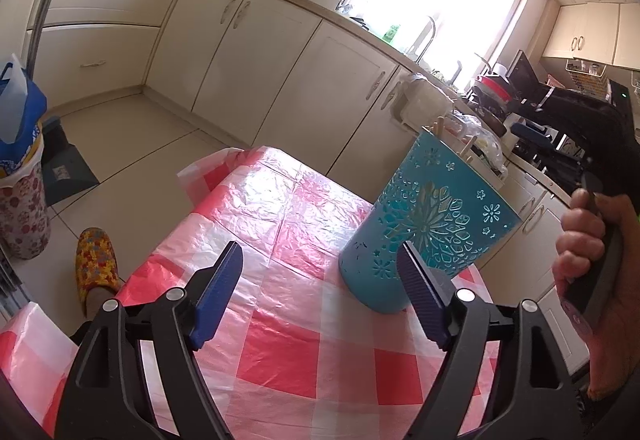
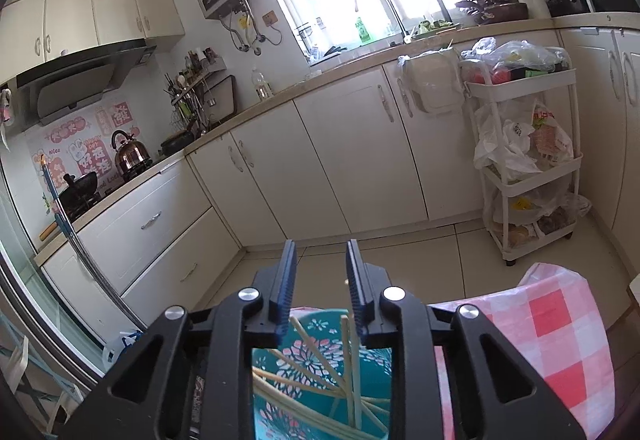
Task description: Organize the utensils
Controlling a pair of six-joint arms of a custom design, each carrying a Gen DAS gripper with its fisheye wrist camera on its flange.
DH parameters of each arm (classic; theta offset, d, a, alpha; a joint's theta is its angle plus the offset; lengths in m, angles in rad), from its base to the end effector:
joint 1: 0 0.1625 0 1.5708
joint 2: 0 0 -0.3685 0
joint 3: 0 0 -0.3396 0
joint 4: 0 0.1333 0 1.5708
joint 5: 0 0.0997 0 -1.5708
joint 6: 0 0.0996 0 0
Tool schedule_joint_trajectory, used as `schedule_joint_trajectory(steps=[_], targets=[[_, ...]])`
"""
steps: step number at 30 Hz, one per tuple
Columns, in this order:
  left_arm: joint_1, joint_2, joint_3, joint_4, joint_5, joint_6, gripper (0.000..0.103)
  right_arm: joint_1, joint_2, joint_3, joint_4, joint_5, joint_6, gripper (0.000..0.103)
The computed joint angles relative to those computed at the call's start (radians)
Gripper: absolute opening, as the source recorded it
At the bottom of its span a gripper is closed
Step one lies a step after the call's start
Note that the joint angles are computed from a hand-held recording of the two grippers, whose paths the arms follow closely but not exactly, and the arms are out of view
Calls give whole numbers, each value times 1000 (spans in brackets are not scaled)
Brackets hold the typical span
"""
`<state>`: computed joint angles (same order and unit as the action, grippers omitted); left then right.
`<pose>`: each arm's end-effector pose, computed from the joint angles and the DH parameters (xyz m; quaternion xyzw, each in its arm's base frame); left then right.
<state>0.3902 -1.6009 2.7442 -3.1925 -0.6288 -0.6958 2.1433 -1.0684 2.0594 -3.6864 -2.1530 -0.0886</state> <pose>-0.1454 -0.2910 0.2157 0.1034 0.8662 -0.4804 0.0904 0.3269 -0.3622 0.2554 0.1183 -0.8162 0.5540 0.1134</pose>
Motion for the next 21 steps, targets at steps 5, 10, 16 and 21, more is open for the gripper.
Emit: schedule_joint_trajectory(steps=[5, 10, 16, 21], targets=[[-2, -12, -13, 77, 17, -44, 80, 60, -3, 122, -45, -143, 0, 57], [-11, -29, -48, 231, 21, -82, 85, 70, 13, 241, 4, -259, 114, 66], [-73, -123, -82, 589, 14, -240, 88, 61, -14, 388, 81, -277, 305, 66], [-134, -197, -120, 885, 13, -396, 89, 86, -32, 456, 120, -297, 401, 67]])
